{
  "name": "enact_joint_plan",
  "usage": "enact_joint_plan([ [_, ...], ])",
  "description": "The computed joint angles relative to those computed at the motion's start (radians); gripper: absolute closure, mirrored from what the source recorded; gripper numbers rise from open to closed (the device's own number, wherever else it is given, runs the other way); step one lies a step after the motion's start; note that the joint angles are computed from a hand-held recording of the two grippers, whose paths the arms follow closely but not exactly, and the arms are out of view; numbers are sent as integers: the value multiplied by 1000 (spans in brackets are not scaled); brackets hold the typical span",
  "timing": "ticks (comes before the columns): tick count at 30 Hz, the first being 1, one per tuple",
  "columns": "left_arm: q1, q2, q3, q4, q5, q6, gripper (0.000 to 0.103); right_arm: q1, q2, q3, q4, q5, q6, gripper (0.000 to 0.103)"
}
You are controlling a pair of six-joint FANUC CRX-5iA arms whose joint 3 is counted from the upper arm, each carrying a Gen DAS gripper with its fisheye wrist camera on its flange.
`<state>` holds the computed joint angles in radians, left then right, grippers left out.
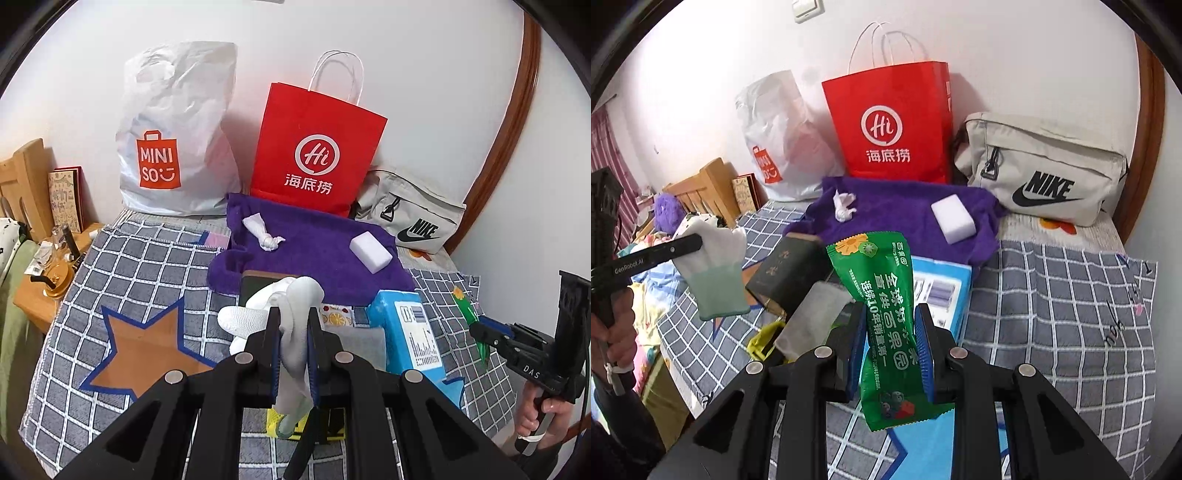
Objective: Organize soft objects
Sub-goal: 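Lift and carry the glove and green packet with both grippers to the purple towel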
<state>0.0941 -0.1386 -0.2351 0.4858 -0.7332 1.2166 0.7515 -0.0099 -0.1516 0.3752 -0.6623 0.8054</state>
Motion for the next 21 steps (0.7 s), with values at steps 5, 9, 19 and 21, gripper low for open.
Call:
enact_joint_plan([
  [5,-6,35,33,10,1,-2,91,-19,29,47,-19,-11,37,77],
  [9,-11,66,74,-1,-1,12,91,-37,52,83,-23,-12,55,77],
  [19,-34,174,219,-62,-40,61,91,-77,118,165,0,-5,74,77],
  [21,-37,189,238,-67,-44,66,91,-88,136,192,-27,-4,102,77],
])
